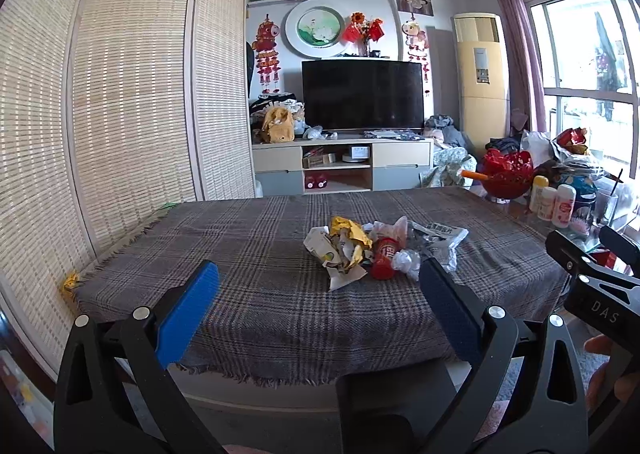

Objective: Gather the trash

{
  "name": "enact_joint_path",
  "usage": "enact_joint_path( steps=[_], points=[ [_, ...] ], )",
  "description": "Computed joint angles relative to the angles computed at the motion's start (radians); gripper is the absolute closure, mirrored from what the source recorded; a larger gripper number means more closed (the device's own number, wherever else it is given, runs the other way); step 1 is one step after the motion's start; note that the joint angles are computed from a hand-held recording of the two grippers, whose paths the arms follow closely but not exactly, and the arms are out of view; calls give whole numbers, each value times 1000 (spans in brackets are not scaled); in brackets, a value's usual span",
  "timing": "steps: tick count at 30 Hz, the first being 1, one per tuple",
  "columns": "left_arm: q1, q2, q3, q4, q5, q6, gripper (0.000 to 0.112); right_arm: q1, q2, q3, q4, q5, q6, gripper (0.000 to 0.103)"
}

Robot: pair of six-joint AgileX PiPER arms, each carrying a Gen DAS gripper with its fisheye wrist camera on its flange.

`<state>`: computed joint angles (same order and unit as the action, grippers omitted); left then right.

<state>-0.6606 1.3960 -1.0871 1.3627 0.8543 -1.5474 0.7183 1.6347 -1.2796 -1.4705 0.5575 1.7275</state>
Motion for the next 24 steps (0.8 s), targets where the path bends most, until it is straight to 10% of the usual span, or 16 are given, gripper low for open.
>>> enact_joint_path(
  steps=[19, 24],
  points=[
    [249, 202, -116, -160, -194, 158, 17, -132, 233, -251, 448, -158, -432, 2],
    [345, 251, -147, -287, -345, 263, 17, -154, 323, -363, 625, -137, -639, 3]
  ],
)
